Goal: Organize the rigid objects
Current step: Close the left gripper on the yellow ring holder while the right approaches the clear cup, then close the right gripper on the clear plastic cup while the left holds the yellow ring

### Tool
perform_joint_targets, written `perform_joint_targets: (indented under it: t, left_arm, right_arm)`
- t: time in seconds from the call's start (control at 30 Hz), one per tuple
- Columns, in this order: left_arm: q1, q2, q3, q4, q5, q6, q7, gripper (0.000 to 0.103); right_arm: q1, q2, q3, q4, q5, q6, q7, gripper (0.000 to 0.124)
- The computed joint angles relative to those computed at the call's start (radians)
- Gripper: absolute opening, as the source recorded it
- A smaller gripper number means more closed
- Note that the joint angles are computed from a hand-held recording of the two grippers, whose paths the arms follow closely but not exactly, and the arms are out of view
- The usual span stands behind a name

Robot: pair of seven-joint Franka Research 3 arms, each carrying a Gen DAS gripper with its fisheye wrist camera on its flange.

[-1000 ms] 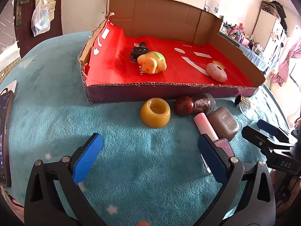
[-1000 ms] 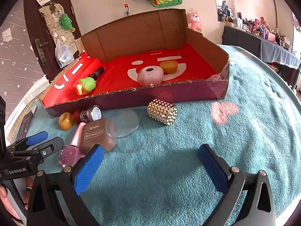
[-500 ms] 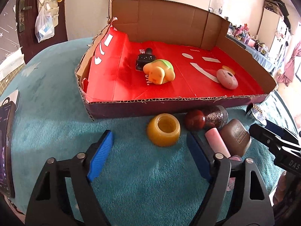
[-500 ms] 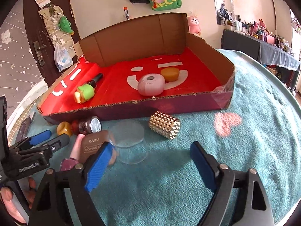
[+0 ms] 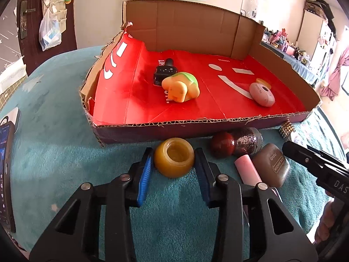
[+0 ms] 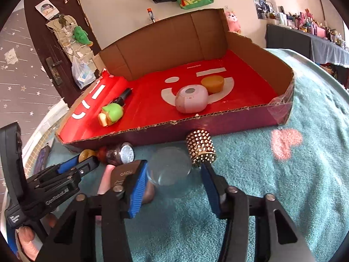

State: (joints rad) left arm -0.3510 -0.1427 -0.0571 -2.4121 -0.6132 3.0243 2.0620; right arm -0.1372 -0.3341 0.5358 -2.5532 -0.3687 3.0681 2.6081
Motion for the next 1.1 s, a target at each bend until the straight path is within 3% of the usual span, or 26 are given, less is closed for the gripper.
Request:
perform_joint_targets:
  t: [0.13,0.33,0.57,1.1]
  left_arm:
    - [-0.020,-0.016,0.020,-0.007,-0.066,-0.014,0.057,0.036]
    - [-0.046,-0.058,0.036,-0.029,-0.120,-0.031,0.114,0.036]
    - [-0.081,-0.104,0.060,-0.057,-0.143,-0.028,0.138,0.036]
    - [-0.158,-0.155,0.127,-0.084,-0.150,-0.017,0.156,0.036]
  right_arm:
    - [-0.010,-0.007,0.019,0.013,-0.029,-0.027,0.006,0.046]
    - [0.024,-0.036,-0.009,-0.002,-0.027,-0.025,0.010,0.043]
    - [0.047,-0.087,-0.020,-0.035,0.035,0.003,-0.030,0.042]
    - [0.047,-0.127,0.023,-0.052,0.187,0.030,-0.157,0.042]
